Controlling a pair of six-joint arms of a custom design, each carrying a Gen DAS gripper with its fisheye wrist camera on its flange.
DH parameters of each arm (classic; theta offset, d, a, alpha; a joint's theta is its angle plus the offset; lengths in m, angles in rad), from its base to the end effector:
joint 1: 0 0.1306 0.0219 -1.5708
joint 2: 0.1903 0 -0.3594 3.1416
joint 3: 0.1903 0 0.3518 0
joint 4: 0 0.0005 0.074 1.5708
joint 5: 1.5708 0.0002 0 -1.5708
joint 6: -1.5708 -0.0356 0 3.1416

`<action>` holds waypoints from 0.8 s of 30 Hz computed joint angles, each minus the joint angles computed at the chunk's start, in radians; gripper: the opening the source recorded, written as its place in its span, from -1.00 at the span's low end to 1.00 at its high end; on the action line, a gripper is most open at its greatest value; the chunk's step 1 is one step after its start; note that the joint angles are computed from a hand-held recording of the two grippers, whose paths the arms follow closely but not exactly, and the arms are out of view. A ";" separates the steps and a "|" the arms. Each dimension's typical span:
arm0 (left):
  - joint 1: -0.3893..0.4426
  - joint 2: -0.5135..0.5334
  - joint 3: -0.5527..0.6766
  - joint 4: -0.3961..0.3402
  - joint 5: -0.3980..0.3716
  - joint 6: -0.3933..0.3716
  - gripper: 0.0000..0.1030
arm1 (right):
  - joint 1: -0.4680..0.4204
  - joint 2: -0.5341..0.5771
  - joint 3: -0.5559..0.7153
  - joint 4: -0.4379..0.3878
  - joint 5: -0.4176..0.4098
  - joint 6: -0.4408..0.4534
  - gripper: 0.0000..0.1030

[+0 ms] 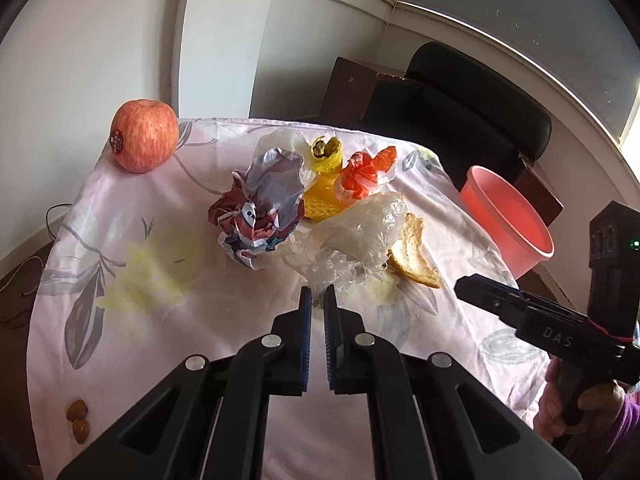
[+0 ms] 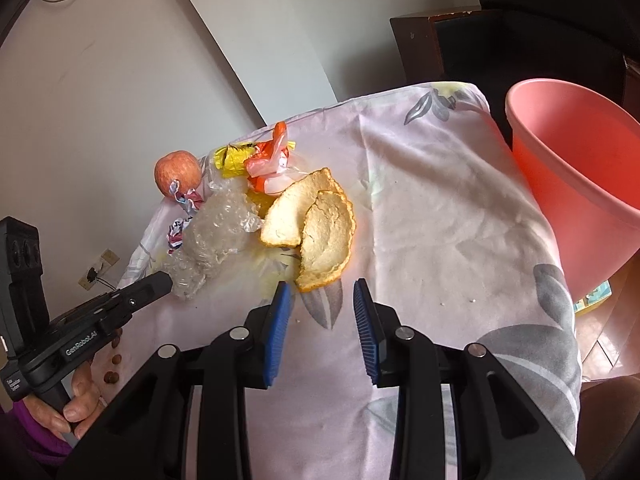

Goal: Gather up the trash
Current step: 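Move the right gripper toward the orange peels while the left gripper closes near the plastic bag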

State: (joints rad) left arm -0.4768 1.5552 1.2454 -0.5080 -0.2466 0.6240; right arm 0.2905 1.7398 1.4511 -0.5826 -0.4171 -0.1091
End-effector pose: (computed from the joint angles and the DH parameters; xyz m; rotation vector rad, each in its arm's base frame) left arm 0.4422 -0.2192 0.2980 -0.2897 2.3520 -0.2394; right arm 0.5268 0.1720 0.2852 -0.4106 2.4248 0.6861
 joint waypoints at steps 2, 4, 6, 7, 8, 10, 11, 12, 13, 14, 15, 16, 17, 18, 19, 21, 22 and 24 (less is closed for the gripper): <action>-0.005 -0.021 -0.015 0.016 -0.009 -0.014 -0.90 | 0.008 0.013 0.014 -0.020 0.002 0.005 -0.35; -0.010 -0.039 -0.027 0.031 -0.019 -0.028 -0.90 | 0.013 0.026 0.028 -0.045 -0.008 0.002 -0.35; -0.010 -0.050 -0.036 0.037 -0.023 -0.032 -0.90 | 0.013 0.041 0.041 -0.067 -0.039 -0.013 -0.35; -0.008 -0.053 -0.041 0.041 -0.020 -0.031 -0.90 | 0.012 0.051 0.052 -0.082 -0.060 -0.025 -0.35; -0.008 -0.057 -0.047 0.046 -0.018 -0.027 -0.90 | 0.011 0.058 0.058 -0.091 -0.080 -0.039 -0.35; -0.006 -0.063 -0.057 0.055 -0.014 -0.023 -0.90 | 0.007 0.074 0.072 -0.100 -0.112 -0.071 -0.35; -0.004 -0.068 -0.064 0.060 -0.011 -0.022 -0.90 | 0.005 0.081 0.079 -0.101 -0.118 -0.086 -0.35; -0.001 -0.072 -0.071 0.066 -0.008 -0.022 -0.90 | 0.002 0.090 0.087 -0.100 -0.127 -0.105 -0.35; 0.001 -0.076 -0.075 0.069 -0.008 -0.022 -0.90 | -0.002 0.098 0.095 -0.096 -0.136 -0.126 -0.35; 0.003 -0.079 -0.079 0.072 -0.007 -0.022 -0.90 | -0.004 0.104 0.101 -0.094 -0.142 -0.144 -0.35; 0.004 -0.081 -0.083 0.075 -0.007 -0.020 -0.90 | -0.006 0.112 0.109 -0.092 -0.147 -0.166 -0.35; 0.006 -0.085 -0.088 0.078 -0.006 -0.017 -0.90 | -0.007 0.118 0.117 -0.093 -0.149 -0.183 -0.35; 0.008 -0.089 -0.093 0.080 -0.006 -0.016 -0.90 | -0.007 0.121 0.119 -0.092 -0.151 -0.195 -0.35; 0.010 -0.092 -0.098 0.083 -0.007 -0.015 -0.90 | -0.007 0.125 0.122 -0.091 -0.153 -0.205 -0.35; 0.012 -0.094 -0.102 0.084 -0.008 -0.012 -0.90 | -0.007 0.129 0.124 -0.089 -0.152 -0.213 -0.35; 0.017 -0.098 -0.110 0.088 -0.005 -0.005 -0.90 | -0.005 0.136 0.132 -0.085 -0.145 -0.220 -0.35; 0.020 -0.100 -0.114 0.089 -0.002 -0.002 -0.90 | -0.004 0.139 0.133 -0.078 -0.142 -0.225 -0.36; 0.022 -0.101 -0.119 0.090 0.000 0.004 -0.90 | -0.004 0.138 0.130 -0.065 -0.133 -0.239 -0.44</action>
State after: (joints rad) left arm -0.4545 1.4540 1.1264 -0.4178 -0.2464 0.6276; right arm 0.2866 1.8780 1.5808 -0.6471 -0.5504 -0.3484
